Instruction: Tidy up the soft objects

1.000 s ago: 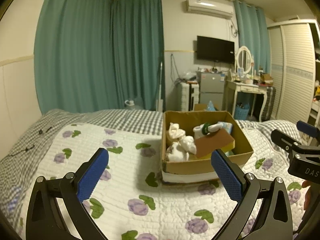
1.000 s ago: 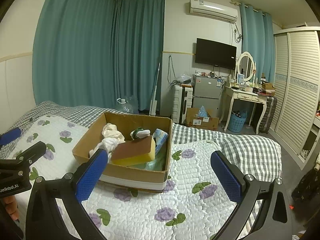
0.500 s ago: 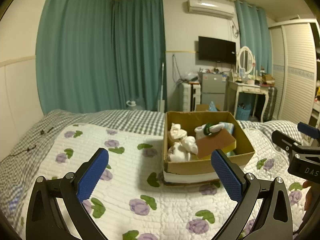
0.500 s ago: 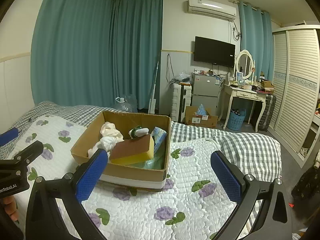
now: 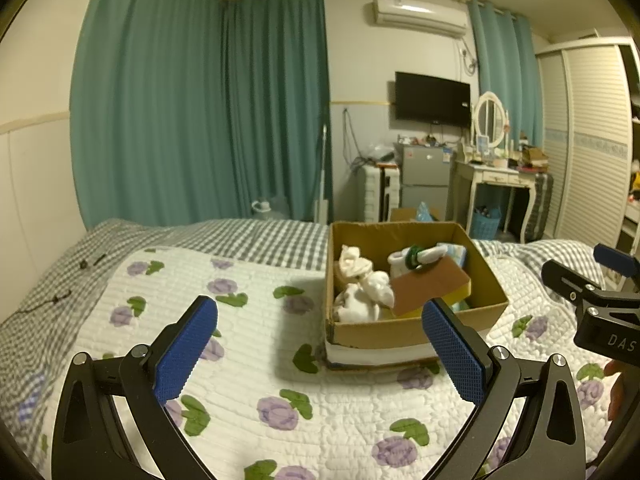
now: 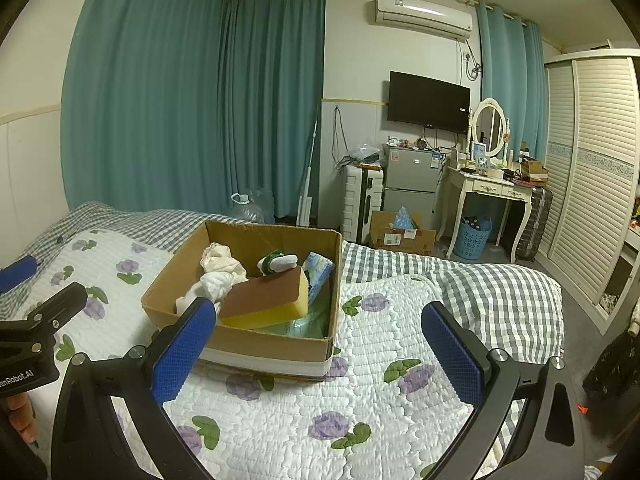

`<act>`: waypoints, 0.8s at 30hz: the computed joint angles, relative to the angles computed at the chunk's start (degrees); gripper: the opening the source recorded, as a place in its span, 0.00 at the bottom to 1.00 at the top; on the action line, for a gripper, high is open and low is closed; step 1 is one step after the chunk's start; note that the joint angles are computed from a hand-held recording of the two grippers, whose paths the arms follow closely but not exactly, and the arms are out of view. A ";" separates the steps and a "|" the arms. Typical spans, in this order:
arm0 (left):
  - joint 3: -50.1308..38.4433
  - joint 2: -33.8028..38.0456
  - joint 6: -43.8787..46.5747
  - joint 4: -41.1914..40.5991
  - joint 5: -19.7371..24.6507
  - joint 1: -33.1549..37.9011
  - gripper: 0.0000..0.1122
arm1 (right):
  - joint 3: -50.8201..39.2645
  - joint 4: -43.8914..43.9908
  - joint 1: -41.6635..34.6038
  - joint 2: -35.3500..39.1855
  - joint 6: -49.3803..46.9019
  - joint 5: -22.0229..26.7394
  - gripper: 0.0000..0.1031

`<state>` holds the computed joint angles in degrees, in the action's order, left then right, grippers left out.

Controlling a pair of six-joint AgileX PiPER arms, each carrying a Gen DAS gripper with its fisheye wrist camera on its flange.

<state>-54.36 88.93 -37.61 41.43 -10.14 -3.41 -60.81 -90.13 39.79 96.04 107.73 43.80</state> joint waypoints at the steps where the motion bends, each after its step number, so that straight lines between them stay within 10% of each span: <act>1: 0.00 0.00 -0.14 0.19 -0.03 0.02 0.92 | 0.16 -0.15 -0.07 -0.06 0.14 -0.06 1.00; 24: 0.24 0.13 0.52 -0.42 -0.85 0.15 0.92 | 0.40 -0.08 -0.01 0.48 0.72 -0.27 1.00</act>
